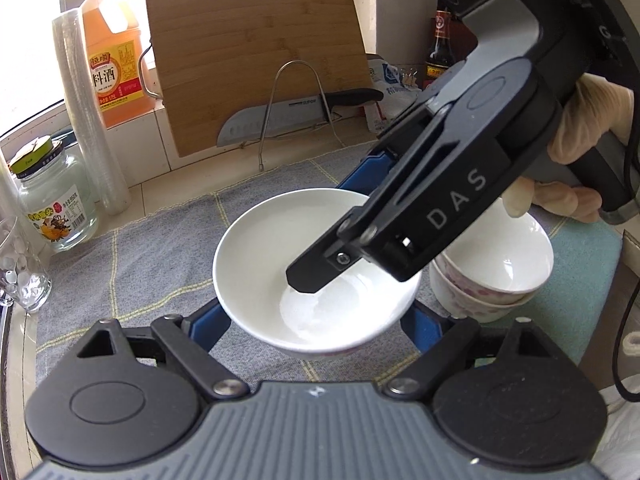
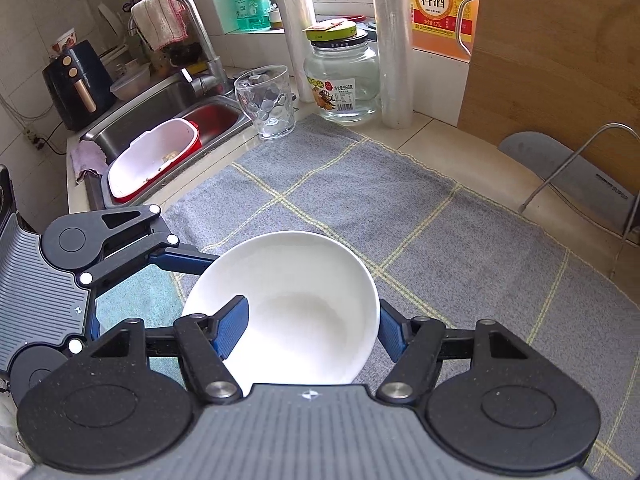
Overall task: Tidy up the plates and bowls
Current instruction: 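Carry the pink-flowered bowl with both tools onto the bowl stack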
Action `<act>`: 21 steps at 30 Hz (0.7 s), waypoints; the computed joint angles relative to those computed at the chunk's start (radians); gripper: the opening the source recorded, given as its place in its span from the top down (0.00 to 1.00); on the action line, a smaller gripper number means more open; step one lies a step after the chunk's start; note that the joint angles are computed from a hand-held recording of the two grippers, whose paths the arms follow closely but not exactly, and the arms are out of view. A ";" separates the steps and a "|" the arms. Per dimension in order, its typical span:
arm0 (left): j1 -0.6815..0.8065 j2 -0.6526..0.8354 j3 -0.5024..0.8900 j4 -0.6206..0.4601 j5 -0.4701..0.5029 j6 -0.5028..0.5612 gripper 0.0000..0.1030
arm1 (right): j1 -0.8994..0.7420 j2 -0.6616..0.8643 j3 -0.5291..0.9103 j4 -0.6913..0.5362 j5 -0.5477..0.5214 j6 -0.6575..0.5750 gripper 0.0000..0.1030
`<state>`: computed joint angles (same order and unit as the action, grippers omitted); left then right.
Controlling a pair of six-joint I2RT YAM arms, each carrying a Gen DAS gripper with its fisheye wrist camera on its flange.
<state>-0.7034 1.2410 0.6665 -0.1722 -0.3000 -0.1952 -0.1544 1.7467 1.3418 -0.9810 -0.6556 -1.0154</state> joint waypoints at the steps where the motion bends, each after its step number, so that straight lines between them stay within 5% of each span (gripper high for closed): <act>1: -0.009 0.006 0.010 -0.002 -0.001 0.002 0.12 | -0.016 -0.008 -0.002 -0.006 -0.005 -0.004 0.29; 21: -0.099 0.173 0.171 0.072 0.116 0.093 0.12 | -0.313 -0.070 0.004 -0.070 -0.046 -0.085 0.29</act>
